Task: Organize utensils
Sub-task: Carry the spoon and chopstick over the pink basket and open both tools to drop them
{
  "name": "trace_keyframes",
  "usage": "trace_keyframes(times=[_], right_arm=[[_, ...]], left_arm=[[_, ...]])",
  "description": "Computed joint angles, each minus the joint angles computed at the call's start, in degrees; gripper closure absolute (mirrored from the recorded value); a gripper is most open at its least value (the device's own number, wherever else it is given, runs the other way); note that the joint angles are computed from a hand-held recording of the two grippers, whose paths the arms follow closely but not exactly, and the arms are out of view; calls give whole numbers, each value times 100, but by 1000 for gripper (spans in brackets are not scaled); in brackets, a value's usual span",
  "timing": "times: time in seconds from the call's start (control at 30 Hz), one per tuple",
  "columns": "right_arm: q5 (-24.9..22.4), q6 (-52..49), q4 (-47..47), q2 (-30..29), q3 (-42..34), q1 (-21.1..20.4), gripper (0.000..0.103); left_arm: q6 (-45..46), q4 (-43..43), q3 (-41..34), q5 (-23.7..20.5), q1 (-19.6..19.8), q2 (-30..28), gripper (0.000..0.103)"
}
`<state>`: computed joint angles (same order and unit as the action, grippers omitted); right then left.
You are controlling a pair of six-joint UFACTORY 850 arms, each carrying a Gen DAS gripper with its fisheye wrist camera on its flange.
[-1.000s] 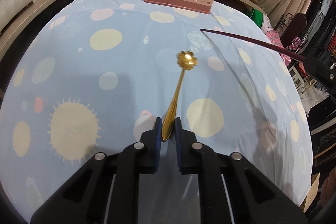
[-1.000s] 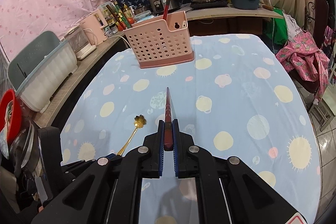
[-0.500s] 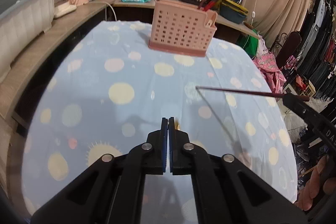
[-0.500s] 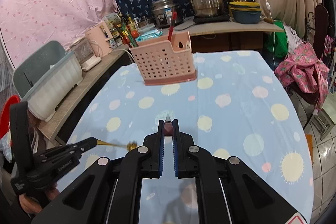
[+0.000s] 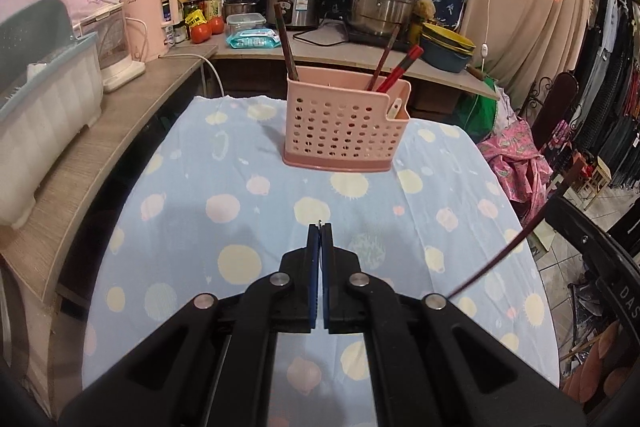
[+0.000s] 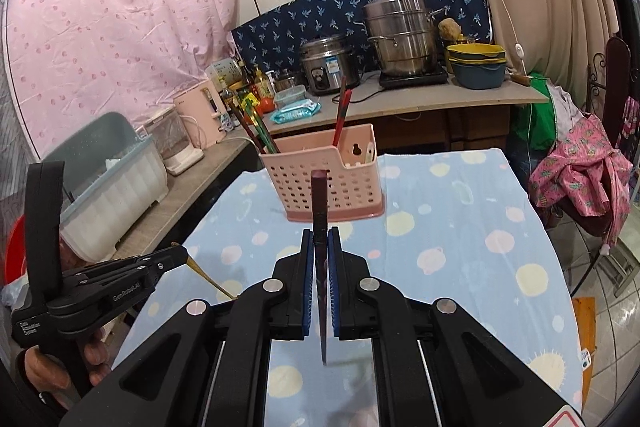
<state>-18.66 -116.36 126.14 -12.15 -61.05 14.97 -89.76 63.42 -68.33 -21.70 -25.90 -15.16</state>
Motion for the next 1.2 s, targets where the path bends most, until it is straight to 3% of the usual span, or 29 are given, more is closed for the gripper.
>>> trace_keyframes(times=[0.47, 0.8, 1.2], right_arm=[[-212, 522, -245, -589, -1185, -47, 96], [-326, 1654, -1073, -1477, -2827, -61, 96], [-58, 2649, -1834, -2614, -4754, 40, 96]], left_arm=[[610, -60, -1400, -593, 148, -599, 102], [1143, -263, -2598, -690, 403, -1213, 103], [1966, -838, -4064, -693, 756, -2028, 103]])
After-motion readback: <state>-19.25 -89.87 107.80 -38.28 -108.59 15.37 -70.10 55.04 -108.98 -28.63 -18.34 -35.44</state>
